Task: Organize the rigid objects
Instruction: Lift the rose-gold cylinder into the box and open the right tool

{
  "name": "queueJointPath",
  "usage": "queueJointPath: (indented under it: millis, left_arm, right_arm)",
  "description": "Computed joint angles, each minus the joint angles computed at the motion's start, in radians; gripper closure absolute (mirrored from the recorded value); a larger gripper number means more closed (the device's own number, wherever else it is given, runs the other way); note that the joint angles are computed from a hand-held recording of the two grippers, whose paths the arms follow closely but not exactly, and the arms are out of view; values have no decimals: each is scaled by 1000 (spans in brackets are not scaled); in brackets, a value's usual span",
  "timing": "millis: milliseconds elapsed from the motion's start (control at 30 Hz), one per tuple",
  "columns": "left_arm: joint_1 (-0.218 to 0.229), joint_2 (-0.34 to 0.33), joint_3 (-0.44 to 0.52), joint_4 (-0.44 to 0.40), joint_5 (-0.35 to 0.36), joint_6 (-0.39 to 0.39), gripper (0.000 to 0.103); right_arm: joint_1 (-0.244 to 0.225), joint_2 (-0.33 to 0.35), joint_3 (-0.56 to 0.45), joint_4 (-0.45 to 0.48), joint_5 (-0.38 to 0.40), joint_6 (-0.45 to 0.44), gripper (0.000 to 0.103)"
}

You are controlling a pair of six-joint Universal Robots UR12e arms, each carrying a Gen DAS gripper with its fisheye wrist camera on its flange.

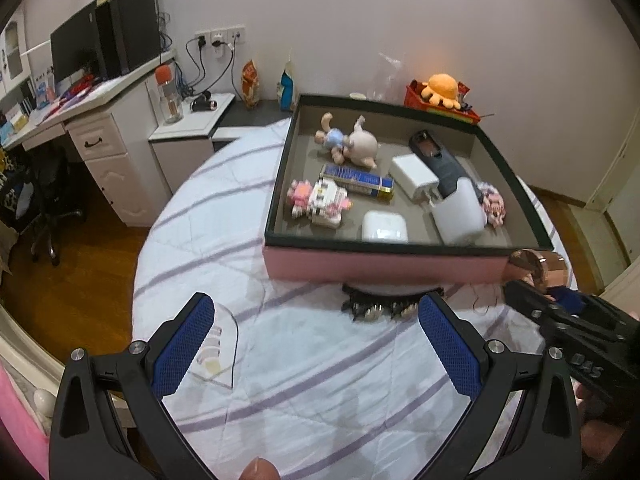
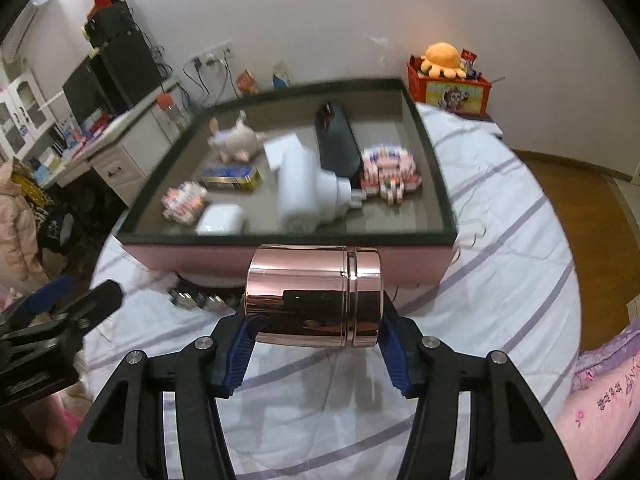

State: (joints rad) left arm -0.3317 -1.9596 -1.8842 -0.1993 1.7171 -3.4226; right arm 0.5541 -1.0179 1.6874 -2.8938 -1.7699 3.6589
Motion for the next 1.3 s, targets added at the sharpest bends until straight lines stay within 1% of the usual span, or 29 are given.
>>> queueJointPath:
  millis: [67, 200, 267, 433, 600, 900, 1133, 1267, 1300]
  left_arm:
    - [0, -4, 10, 10, 8, 6, 0]
    - [0, -15, 32, 27, 14, 11, 0]
    - [1, -20, 43, 28, 11, 11, 0]
    - [2, -33, 63, 28, 12, 14, 0]
    - [3, -48, 85, 19, 16, 16, 0]
    - [13, -65, 103, 21, -11, 19, 0]
    - [21, -70, 104, 27, -31, 18, 0]
    - [26, -67, 98, 32, -33, 14, 0]
    - [26, -66, 98, 33, -34, 13, 0]
  right_arm:
    - [-2, -6, -1, -18, -7, -3, 46]
    - [-13, -10, -16, -32, -49, -19, 46]
    - [-20, 1, -41, -16, -67, -27, 46]
    - [-33, 24, -75, 14, -73, -23, 46]
    - [-36, 38, -98, 48, -74, -39, 46]
    - [-37, 55, -150, 142, -60, -68, 46]
    - [-32, 69, -189, 225, -83, -67, 46]
    - [-28, 70, -193, 231, -103, -63, 44]
    - [-28, 68, -191, 225, -100, -64, 42]
